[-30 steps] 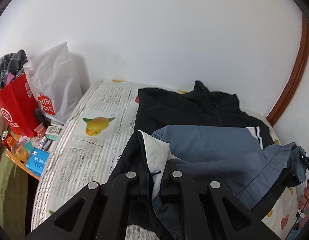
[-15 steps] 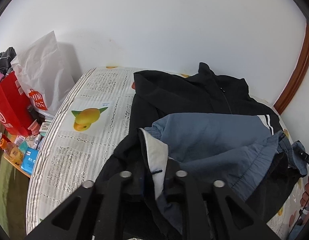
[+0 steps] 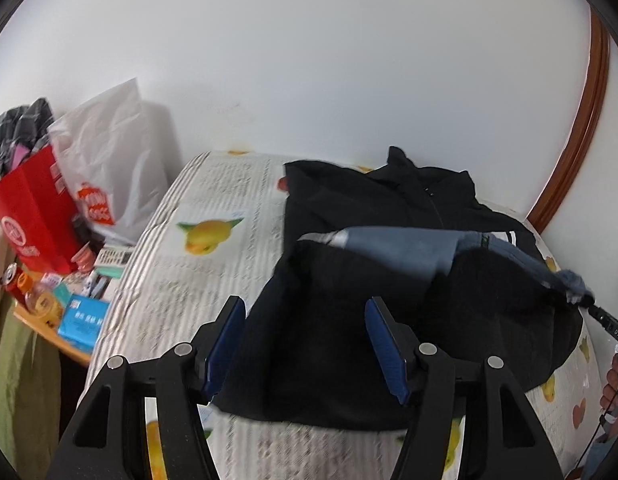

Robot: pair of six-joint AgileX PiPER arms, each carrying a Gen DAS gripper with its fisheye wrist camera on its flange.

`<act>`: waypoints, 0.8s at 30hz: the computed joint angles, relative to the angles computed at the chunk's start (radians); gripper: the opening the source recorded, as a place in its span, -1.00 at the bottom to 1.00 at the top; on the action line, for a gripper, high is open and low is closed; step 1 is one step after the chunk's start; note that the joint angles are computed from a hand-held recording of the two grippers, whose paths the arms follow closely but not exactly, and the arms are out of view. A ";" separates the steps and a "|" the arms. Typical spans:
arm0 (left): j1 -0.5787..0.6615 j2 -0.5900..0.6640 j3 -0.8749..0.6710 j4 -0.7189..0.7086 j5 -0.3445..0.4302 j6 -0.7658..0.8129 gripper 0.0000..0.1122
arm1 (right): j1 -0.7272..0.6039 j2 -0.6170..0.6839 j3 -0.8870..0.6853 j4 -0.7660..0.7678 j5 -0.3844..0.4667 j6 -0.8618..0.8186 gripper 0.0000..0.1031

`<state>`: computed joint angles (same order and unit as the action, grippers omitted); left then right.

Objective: Fold large clothes

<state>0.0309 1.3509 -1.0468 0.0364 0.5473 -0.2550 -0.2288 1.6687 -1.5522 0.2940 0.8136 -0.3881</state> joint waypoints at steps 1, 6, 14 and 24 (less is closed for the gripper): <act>0.014 -0.016 0.023 -0.017 -0.001 0.022 0.08 | -0.008 0.000 0.015 -0.004 0.004 -0.004 0.09; 0.070 -0.038 0.114 -0.099 -0.002 0.131 0.09 | -0.033 0.017 0.072 0.019 -0.002 -0.028 0.09; 0.146 0.028 0.182 -0.228 -0.046 0.277 0.09 | -0.004 0.076 0.088 -0.027 -0.032 0.022 0.09; 0.127 0.053 0.196 -0.299 -0.076 0.314 -0.26 | 0.024 0.107 0.057 -0.081 -0.049 0.064 -0.56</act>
<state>0.1579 1.4038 -0.8510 -0.2629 0.4714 0.0594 -0.2048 1.7757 -1.4948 0.2135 0.7651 -0.3246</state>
